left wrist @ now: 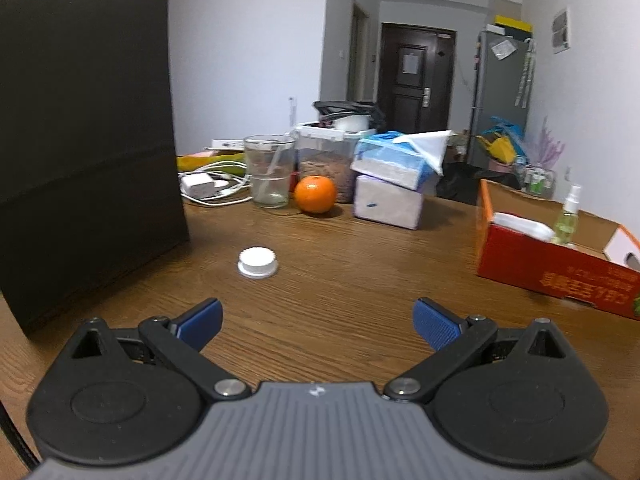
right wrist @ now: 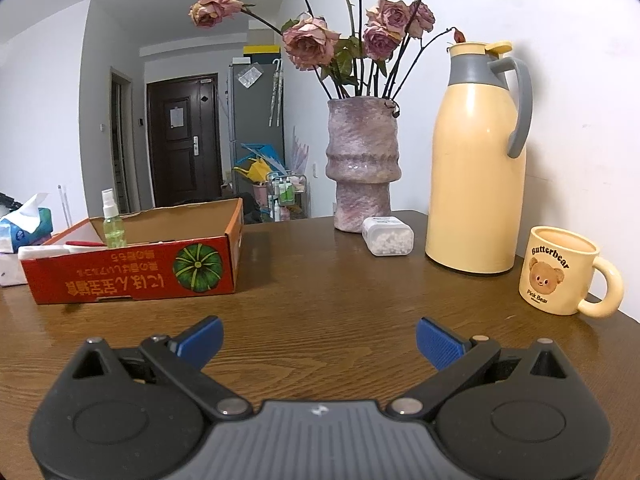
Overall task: Organize rigid objects
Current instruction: 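Lower the left tool onto the white bottle cap and close it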
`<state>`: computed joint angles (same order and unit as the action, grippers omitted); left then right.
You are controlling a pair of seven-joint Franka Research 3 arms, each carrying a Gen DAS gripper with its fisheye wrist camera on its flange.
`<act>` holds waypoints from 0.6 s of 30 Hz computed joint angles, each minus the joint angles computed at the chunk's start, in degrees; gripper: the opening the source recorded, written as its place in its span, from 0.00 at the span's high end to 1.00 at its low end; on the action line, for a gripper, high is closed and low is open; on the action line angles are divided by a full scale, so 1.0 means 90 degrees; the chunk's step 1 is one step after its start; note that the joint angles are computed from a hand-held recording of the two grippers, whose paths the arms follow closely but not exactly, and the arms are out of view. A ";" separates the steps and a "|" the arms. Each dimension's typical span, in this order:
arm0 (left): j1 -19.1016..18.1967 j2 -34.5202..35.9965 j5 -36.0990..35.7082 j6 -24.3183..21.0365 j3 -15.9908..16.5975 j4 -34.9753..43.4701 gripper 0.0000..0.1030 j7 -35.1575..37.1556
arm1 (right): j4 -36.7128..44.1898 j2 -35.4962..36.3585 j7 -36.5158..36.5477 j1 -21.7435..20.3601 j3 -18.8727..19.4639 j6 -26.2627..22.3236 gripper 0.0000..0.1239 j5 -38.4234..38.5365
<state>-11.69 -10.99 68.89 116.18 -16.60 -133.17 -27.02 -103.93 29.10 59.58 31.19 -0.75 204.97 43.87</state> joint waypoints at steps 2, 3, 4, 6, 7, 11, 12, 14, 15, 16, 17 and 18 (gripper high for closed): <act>0.0032 0.0078 -0.0005 -0.0164 0.0013 0.0048 0.00 0.0036 | 0.0064 0.0046 -0.0064 0.0087 -0.0087 0.0035 0.17 0.0142; 0.0050 0.0122 -0.0035 -0.0222 0.0040 0.0076 0.00 0.0077 | 0.0111 0.0077 -0.0116 0.0141 -0.0137 0.0052 0.17 0.0244; 0.0073 0.0141 -0.0072 -0.0199 0.0088 0.0079 0.00 0.0124 | 0.0181 0.0117 -0.0184 0.0195 -0.0191 0.0043 0.17 0.0364; 0.0138 0.0153 -0.0146 -0.0073 0.0193 0.0061 0.00 0.0213 | 0.0313 0.0192 -0.0330 0.0280 -0.0280 -0.0008 0.17 0.0570; 0.0184 0.0165 -0.0157 -0.0027 0.0238 0.0051 0.00 0.0245 | 0.0393 0.0238 -0.0418 0.0334 -0.0336 -0.0040 0.17 0.0676; 0.0339 0.0242 -0.0008 -0.0131 0.0317 0.0049 0.00 0.0345 | 0.0753 0.0455 -0.0789 0.0556 -0.0579 -0.0164 0.17 0.1092; 0.0385 0.0236 0.0028 -0.0077 0.0363 0.0022 0.00 0.0362 | 0.0857 0.0516 -0.0888 0.0626 -0.0662 -0.0217 0.17 0.1219; 0.0507 0.0180 0.0037 0.0219 0.0493 -0.0055 0.00 0.0387 | 0.1037 0.0618 -0.1070 0.0773 -0.0843 -0.0338 0.17 0.1485; 0.0580 0.0155 0.0046 0.0405 0.0557 -0.0099 0.00 0.0395 | 0.1102 0.0655 -0.1124 0.0825 -0.0913 -0.0388 0.17 0.1583; 0.0648 0.0160 0.0046 0.0519 0.0595 -0.0107 0.00 0.0418 | 0.1147 0.0681 -0.1146 0.0850 -0.0954 -0.0420 0.17 0.1642; 0.0714 0.0175 0.0030 0.0599 0.0627 -0.0103 0.00 0.0460 | 0.1208 0.0718 -0.1159 0.0885 -0.1010 -0.0452 0.17 0.1710; 0.0775 0.0195 0.0033 0.0694 0.0656 -0.0097 0.00 0.0494 | 0.1270 0.0757 -0.1189 0.0953 -0.1104 -0.0499 0.17 0.1806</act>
